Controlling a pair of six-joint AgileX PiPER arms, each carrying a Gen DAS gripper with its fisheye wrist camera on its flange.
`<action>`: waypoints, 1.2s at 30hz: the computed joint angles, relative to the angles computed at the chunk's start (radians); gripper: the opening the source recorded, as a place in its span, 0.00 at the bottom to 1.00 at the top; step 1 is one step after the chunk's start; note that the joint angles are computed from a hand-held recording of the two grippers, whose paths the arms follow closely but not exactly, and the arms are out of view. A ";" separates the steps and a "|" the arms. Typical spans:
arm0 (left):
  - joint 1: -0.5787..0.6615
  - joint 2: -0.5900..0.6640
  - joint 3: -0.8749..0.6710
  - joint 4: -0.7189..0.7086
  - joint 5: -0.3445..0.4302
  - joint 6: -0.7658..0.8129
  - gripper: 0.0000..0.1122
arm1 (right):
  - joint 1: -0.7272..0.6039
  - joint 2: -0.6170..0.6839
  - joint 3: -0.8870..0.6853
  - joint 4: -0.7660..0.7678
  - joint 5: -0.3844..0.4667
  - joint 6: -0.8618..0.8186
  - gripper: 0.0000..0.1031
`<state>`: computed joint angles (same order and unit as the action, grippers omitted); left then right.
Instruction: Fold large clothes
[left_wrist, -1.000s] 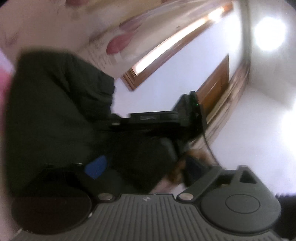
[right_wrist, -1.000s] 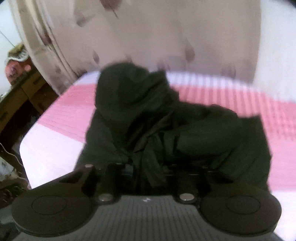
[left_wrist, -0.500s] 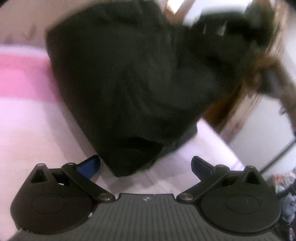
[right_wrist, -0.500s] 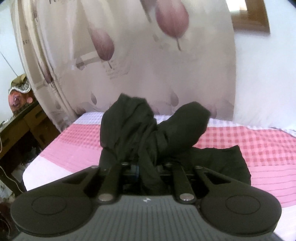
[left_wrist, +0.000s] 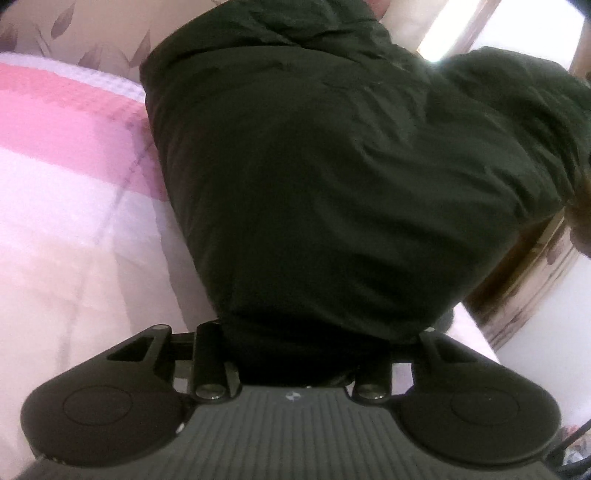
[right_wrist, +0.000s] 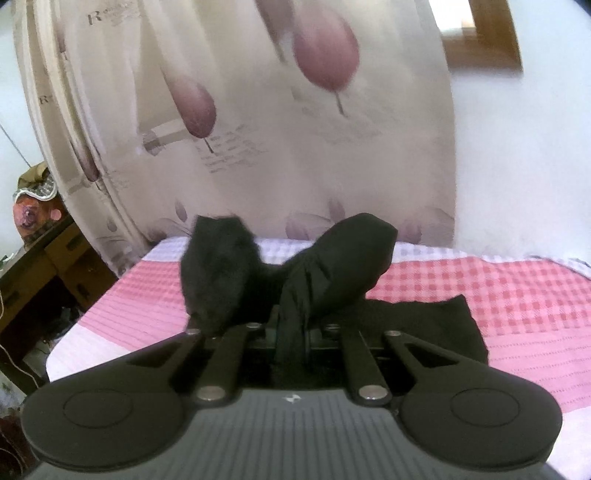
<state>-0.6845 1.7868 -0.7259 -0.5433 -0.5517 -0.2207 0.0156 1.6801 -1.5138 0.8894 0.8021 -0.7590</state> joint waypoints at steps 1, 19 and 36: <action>0.006 -0.017 0.010 -0.030 0.002 0.066 0.40 | -0.014 0.005 0.004 0.011 0.016 -0.002 0.10; -0.041 -0.002 -0.031 -0.276 0.000 0.704 0.42 | 0.152 0.243 -0.431 -0.338 0.343 0.492 0.99; -0.056 -0.005 -0.057 -0.432 -0.013 0.805 0.92 | -0.005 -0.021 0.006 -0.214 -0.049 0.033 0.20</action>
